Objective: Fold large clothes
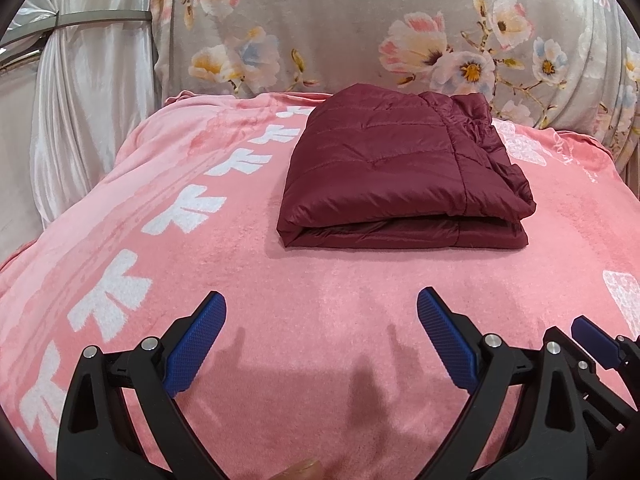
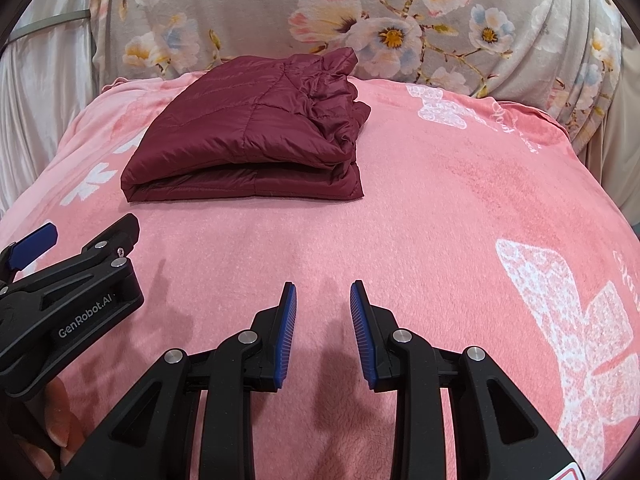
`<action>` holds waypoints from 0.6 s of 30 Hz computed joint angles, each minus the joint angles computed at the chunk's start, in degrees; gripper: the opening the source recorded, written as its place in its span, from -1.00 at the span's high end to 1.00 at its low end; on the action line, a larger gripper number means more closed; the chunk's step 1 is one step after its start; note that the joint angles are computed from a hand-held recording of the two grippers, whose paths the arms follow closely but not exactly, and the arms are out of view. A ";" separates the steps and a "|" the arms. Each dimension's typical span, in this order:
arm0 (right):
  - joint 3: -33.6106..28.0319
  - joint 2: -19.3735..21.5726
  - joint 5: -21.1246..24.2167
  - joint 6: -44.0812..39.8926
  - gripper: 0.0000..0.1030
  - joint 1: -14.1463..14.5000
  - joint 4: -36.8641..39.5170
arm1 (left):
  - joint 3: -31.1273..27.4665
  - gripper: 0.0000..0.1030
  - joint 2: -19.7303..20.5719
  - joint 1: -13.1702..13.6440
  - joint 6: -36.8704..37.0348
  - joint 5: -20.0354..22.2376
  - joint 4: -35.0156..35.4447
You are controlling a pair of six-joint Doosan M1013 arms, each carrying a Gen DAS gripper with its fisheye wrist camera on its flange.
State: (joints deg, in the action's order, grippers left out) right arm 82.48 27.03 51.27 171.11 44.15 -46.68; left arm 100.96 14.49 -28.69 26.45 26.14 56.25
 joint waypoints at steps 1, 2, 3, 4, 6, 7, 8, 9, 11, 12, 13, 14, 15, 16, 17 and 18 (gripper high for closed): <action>-0.05 0.03 0.11 -0.04 0.43 0.01 -0.14 | -0.26 -0.82 0.19 0.06 0.33 -0.07 -0.29; -0.05 0.05 0.16 -0.04 0.43 0.02 -0.26 | 0.47 -0.81 -0.33 -0.57 -1.25 0.43 0.84; 0.07 -0.02 0.13 -0.10 0.43 -0.04 -0.34 | 0.28 -0.79 -0.17 -0.56 -1.12 0.47 0.77; 0.02 0.05 0.16 -0.16 0.43 -0.03 -0.38 | 0.57 -0.79 -0.39 -0.55 -1.21 0.28 0.88; 0.15 -0.04 0.07 -0.12 0.43 -0.12 -0.37 | 0.53 -0.76 -0.32 -0.63 -1.66 0.30 1.23; 0.20 -0.07 0.06 -0.08 0.43 -0.14 -0.39 | 0.43 -0.76 -0.24 -0.58 -1.50 0.17 1.01; 0.05 0.03 0.15 -0.07 0.43 -0.03 -0.41 | 0.71 -0.76 -0.45 -0.68 -1.77 0.38 1.22; -0.02 0.08 0.19 -0.11 0.43 0.03 -0.41 | 0.54 -0.76 -0.33 -0.68 -1.70 0.37 1.17; 0.16 -0.03 0.13 -0.15 0.43 -0.08 -0.46 | 0.67 -0.76 -0.41 -0.69 -1.98 0.33 1.52; -0.03 0.09 0.22 -0.12 0.43 0.05 -0.40 | 0.84 -0.76 -0.47 -0.74 -2.41 0.29 1.87; 0.19 -0.05 0.07 -0.17 0.43 -0.11 -0.42 | 0.51 -0.76 -0.21 -0.71 -2.31 0.33 1.78; 0.19 -0.05 0.07 -0.17 0.43 -0.11 -0.42 | 0.67 -0.76 -0.31 -0.78 -2.54 0.37 1.91; -0.03 0.10 0.22 -0.10 0.43 0.03 -0.43 | 0.57 -0.76 -0.23 -0.77 -2.47 0.32 1.86; 0.15 -0.01 0.10 -0.18 0.42 -0.10 -0.44 | 0.85 -0.76 -0.43 -0.81 -2.77 0.35 2.16; 0.03 0.07 0.17 -0.17 0.42 -0.02 -0.43 | 0.74 -0.76 -0.34 -0.78 -2.69 0.30 2.10; -0.11 0.16 0.29 -0.15 0.42 0.06 -0.41 | 0.77 -0.75 -0.34 -0.77 -2.73 0.22 2.10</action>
State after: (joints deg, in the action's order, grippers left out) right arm 82.37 27.19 51.56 170.97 44.20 -47.09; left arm 101.73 14.15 -29.47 23.72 26.36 58.35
